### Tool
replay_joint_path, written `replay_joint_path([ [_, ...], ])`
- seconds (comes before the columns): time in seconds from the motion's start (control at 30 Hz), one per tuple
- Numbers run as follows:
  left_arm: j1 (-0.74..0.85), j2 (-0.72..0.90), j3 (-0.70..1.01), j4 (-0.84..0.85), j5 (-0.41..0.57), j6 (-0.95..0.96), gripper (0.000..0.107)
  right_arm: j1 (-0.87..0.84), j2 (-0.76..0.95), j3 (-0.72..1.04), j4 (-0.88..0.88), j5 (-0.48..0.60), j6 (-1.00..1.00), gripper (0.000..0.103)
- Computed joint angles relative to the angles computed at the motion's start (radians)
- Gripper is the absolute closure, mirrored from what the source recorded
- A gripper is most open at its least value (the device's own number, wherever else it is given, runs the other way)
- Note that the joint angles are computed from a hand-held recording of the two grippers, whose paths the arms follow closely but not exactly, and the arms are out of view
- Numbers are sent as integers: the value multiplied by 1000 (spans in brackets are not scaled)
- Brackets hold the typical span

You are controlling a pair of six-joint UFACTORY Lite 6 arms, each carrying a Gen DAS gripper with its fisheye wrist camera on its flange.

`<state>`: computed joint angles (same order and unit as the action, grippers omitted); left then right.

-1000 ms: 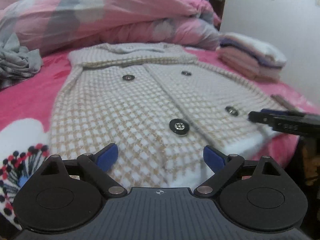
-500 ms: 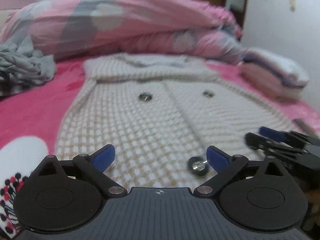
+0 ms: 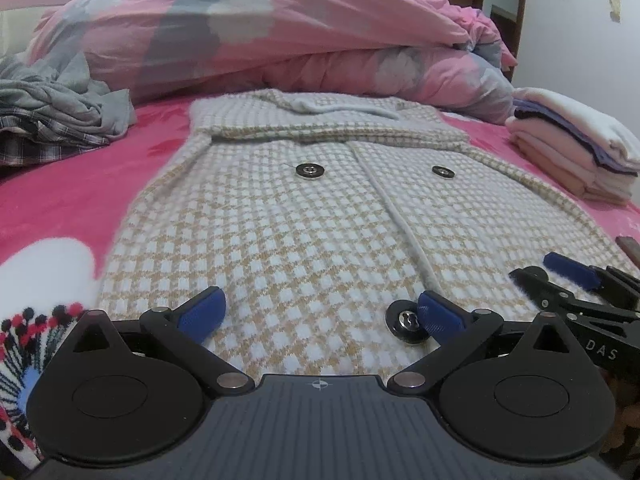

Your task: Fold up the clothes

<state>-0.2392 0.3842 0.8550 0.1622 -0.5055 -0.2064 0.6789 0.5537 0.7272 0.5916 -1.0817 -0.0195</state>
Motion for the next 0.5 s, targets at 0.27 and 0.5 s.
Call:
replay_joint_path([
  [0.27, 6, -18, 46, 72, 132, -66, 4, 7, 2, 6, 20, 8, 0, 34],
  [0.5, 4, -20, 64, 87, 174, -91, 4, 21, 6, 13, 50, 8, -4, 33],
])
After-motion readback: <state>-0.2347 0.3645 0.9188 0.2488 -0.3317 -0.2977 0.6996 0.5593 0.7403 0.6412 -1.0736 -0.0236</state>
